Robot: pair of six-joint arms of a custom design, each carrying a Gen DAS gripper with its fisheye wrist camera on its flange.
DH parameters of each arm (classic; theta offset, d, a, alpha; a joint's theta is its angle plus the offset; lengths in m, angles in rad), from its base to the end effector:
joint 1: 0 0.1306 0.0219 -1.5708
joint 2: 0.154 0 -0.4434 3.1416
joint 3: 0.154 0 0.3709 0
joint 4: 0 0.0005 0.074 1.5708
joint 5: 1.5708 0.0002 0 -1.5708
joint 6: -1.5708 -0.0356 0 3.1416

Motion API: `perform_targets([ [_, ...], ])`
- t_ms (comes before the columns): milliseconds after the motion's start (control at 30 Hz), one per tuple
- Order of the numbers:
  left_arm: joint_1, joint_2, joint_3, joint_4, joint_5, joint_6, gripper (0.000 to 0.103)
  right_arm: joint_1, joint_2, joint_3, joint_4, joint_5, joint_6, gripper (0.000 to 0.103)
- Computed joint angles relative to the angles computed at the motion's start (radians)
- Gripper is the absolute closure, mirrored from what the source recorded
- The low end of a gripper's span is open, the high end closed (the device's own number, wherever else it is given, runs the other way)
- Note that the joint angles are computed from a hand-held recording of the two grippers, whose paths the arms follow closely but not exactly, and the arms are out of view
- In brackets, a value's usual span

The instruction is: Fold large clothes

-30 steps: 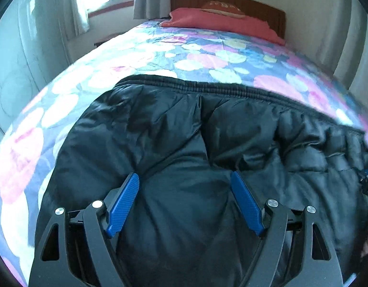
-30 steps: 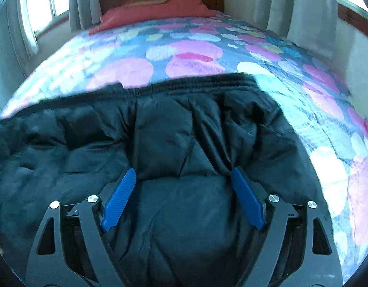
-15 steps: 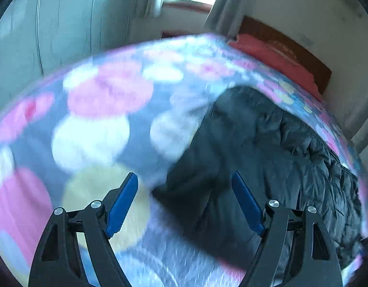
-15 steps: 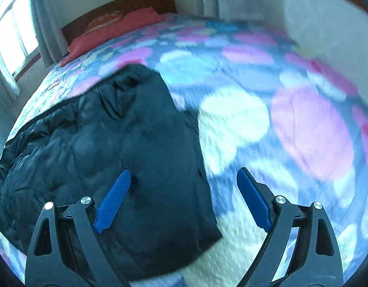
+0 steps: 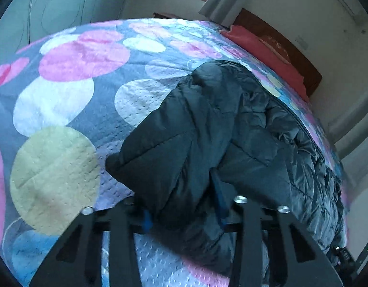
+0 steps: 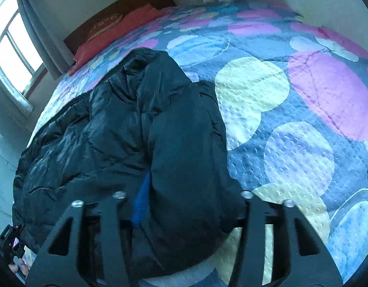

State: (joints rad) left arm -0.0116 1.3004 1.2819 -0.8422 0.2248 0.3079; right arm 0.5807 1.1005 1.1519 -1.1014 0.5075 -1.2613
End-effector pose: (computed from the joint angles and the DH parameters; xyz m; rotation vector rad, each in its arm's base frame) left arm 0.4118 -0.0132 0.4816 -0.2595 2.4320 -0.4165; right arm 0.2660 0.1533 0.4798 0.9693 2.2345 0.1342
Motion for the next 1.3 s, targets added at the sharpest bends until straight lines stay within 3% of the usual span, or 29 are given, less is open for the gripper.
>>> perform_targets([
  [167, 0.002, -0.028, 0.003, -0.011, 0.003, -0.042, 0.081, 0.027, -0.011, 0.015, -0.014, 0.021, -0.005, 0.074],
  [533, 0.089, -0.089, -0.004, -0.092, 0.116, -0.077, 0.083, 0.156, -0.079, -0.009, -0.079, 0.056, -0.112, 0.075],
  [833, 0.176, -0.17, -0.036, -0.182, 0.195, -0.137, 0.083, 0.398, -0.109, -0.008, -0.239, 0.137, -0.351, 0.075],
  [1100, 0.315, -0.254, -0.071, -0.302, 0.285, -0.264, 0.083, 0.606, -0.095, 0.009, -0.389, 0.177, -0.584, 0.075],
  [1300, 0.368, -0.274, -0.085, -0.336, 0.311, -0.323, 0.083, 0.672, -0.089, 0.006, -0.428, 0.186, -0.652, 0.074],
])
